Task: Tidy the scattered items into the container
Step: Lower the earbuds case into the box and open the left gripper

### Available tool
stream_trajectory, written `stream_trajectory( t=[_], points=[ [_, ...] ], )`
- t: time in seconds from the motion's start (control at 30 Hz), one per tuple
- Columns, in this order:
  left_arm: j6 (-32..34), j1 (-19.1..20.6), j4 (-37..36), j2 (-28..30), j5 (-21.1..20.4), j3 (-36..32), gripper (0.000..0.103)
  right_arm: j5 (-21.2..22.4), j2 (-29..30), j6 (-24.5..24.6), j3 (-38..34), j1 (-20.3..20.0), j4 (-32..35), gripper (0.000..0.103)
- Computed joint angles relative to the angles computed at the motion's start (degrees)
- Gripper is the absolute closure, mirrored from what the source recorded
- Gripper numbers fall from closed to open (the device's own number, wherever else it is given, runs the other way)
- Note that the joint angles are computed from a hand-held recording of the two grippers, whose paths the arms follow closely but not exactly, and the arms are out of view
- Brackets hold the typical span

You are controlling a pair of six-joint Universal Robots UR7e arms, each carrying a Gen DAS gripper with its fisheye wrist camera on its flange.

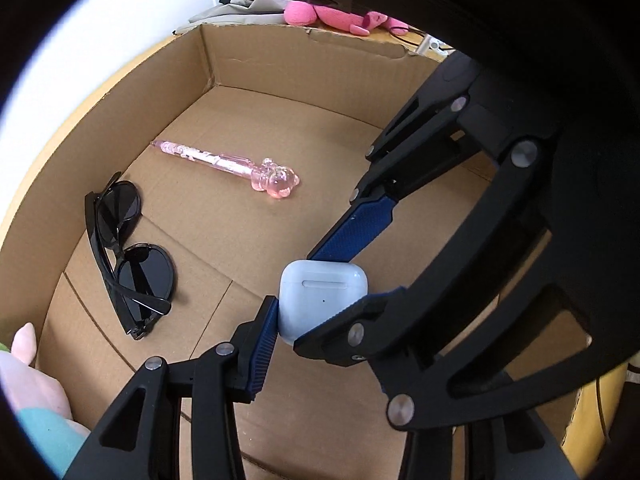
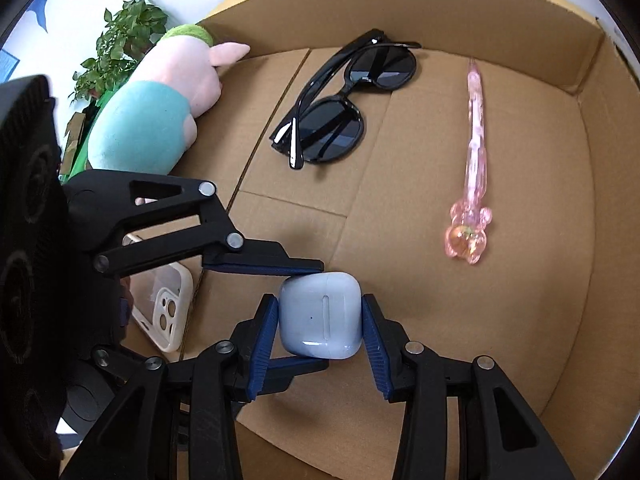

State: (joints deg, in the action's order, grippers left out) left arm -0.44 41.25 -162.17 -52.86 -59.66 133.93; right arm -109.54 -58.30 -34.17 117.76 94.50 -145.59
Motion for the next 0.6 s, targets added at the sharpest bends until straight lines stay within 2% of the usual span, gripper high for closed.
stream_trajectory(
  t=[0.3,0.4,0.5,0.53,0.57,0.6],
  points=[
    [-1.8,-0.5,-1.4,0.3,0.0,1.2,0.059,1.1,-0.8,-0.2,1.4,-0.6,-2.0,0.058],
    [-4.0,-0.4,-0.8,0.4,-0.2,1.2,0.048,1.7,-1.1,-0.6,1.4,-1.0,-2.1,0.056],
    [-6.2,-1.2,-0.8,0.2,1.2,1.9,0.046,2.3,-1.5,-0.7,1.0,-1.2,-1.1,0.046],
    [-7.0,-1.6,-0.6,0.0,1.7,2.1,0.046,1.8,-1.7,-0.7,1.3,-1.0,-1.5,0.036],
    [-7.9,-2.4,-0.5,-0.3,2.3,2.7,0.046,1.0,-1.9,-0.7,1.9,-0.6,-2.8,0.030],
    [-8.6,-3.3,-0.7,-0.9,2.7,3.4,0.046,0.5,-2.4,-1.0,2.5,-0.3,-3.7,0.029]
  ],
)
